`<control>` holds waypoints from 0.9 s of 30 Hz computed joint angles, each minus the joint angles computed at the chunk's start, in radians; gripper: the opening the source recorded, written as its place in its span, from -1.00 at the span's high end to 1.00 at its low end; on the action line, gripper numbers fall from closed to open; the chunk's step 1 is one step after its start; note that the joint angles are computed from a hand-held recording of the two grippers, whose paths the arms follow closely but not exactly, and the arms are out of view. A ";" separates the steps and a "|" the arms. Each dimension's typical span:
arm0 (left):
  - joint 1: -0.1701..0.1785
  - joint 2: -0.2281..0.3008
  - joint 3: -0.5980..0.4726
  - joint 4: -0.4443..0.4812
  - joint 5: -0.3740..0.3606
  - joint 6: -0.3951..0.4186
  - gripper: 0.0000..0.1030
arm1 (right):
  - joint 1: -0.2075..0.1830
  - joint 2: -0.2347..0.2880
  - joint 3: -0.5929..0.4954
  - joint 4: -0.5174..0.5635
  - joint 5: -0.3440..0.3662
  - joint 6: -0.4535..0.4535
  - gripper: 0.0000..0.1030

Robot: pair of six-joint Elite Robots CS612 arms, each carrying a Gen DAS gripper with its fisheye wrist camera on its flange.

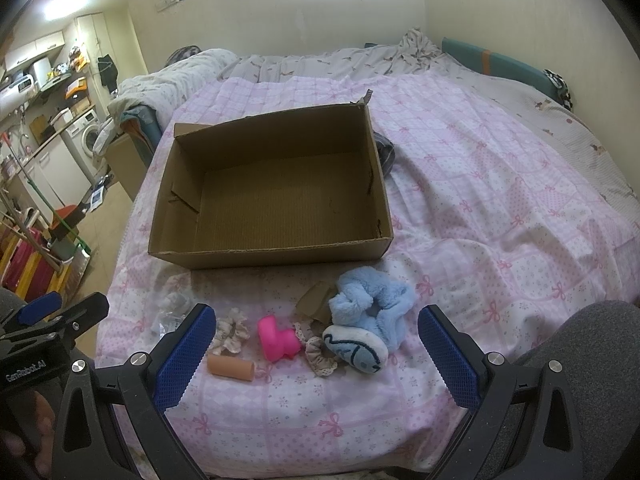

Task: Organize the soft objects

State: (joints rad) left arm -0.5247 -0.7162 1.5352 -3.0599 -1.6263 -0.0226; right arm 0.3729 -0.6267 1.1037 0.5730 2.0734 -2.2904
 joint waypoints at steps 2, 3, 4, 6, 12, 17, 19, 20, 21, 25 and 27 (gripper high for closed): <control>0.000 0.001 0.000 -0.001 0.000 0.000 -1.00 | 0.000 0.001 -0.001 0.003 -0.001 0.000 -1.00; 0.000 0.000 0.000 0.001 0.001 0.000 -1.00 | 0.000 0.000 0.000 0.002 -0.002 -0.001 -1.00; 0.000 0.000 0.000 0.002 0.000 0.001 -1.00 | 0.000 0.001 0.000 0.003 -0.004 0.000 -1.00; 0.001 0.000 -0.001 0.006 -0.002 -0.003 -1.00 | 0.000 0.001 0.000 0.002 -0.001 0.000 -1.00; 0.003 0.002 -0.003 0.011 -0.004 -0.012 -1.00 | 0.002 0.004 -0.004 0.007 -0.002 0.002 -1.00; 0.003 0.002 -0.004 0.013 -0.004 -0.011 -1.00 | 0.001 0.004 -0.004 0.006 -0.003 0.001 -1.00; 0.004 0.001 -0.007 0.026 -0.008 -0.014 -1.00 | 0.001 0.003 -0.001 0.004 -0.009 0.005 -1.00; 0.005 0.000 -0.011 0.036 -0.012 -0.016 -1.00 | -0.001 0.001 0.000 0.003 -0.011 0.007 -1.00; 0.006 0.000 -0.018 0.054 -0.015 -0.018 -1.00 | -0.004 -0.001 0.003 0.003 -0.022 0.012 -1.00; 0.016 0.004 -0.066 0.133 -0.029 -0.044 -0.99 | -0.022 -0.013 0.008 0.002 -0.083 0.014 -1.00; 0.019 0.009 -0.095 0.174 -0.016 -0.054 -1.00 | -0.033 -0.023 0.011 -0.002 -0.108 0.000 -1.00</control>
